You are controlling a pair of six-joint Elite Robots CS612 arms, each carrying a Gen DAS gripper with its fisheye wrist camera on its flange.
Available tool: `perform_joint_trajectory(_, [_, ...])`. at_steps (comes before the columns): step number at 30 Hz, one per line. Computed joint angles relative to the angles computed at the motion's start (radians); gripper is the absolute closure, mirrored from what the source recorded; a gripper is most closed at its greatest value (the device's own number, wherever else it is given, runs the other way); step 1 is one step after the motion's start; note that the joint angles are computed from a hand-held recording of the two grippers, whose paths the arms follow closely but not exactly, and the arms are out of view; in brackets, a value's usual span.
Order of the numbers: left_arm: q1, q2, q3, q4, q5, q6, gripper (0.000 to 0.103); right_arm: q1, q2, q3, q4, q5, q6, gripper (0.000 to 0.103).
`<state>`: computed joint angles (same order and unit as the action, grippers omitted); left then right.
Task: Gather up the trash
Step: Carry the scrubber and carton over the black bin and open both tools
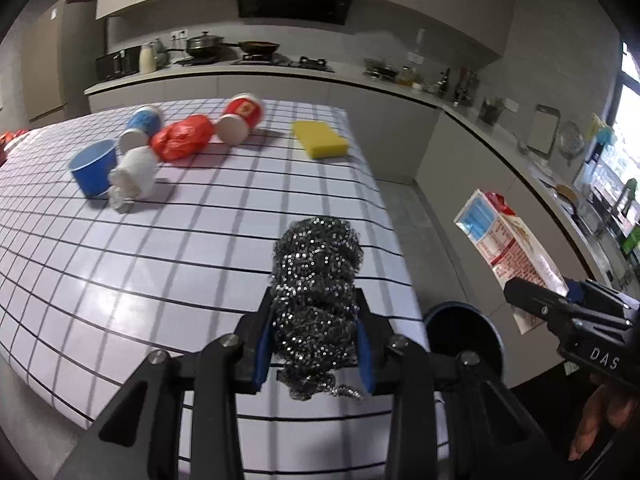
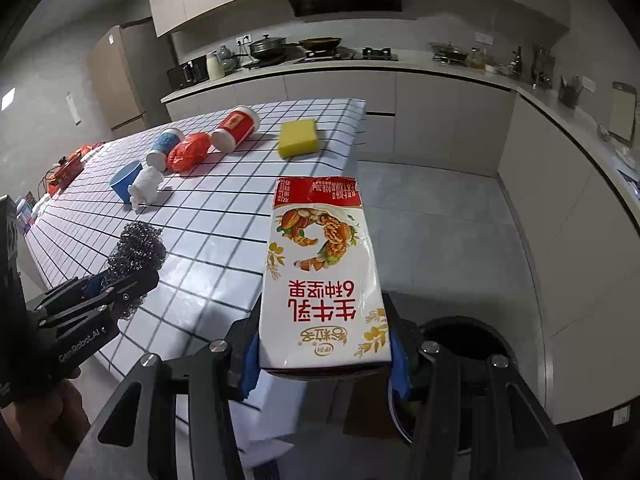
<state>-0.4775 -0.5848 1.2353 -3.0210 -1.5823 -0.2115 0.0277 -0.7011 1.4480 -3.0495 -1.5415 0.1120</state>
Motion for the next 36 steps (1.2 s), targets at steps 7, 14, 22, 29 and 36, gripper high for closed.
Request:
perform_joint_trajectory(7, [-0.041, -0.001, -0.003, -0.002, -0.042, 0.051, 0.067, -0.032, -0.049, 0.098, -0.048, -0.027, 0.014, 0.050])
perform_joint_trajectory(14, [-0.082, 0.005, -0.018, 0.007, -0.073, 0.089, 0.067, -0.078, -0.091, 0.189, -0.081, -0.053, 0.026, 0.050])
perform_joint_trajectory(22, [-0.122, 0.022, -0.041, 0.042, -0.078, 0.093, 0.067, -0.131, -0.119, 0.265, -0.099, -0.042, 0.006, 0.050])
perform_joint_trajectory(29, [-0.154, 0.045, -0.065, 0.091, -0.082, 0.079, 0.067, -0.174, -0.114, 0.289, -0.077, -0.004, -0.047, 0.050])
perform_joint_trajectory(36, [-0.176, 0.083, -0.116, 0.166, -0.084, 0.063, 0.067, -0.208, -0.086, 0.282, -0.039, 0.044, -0.132, 0.050])
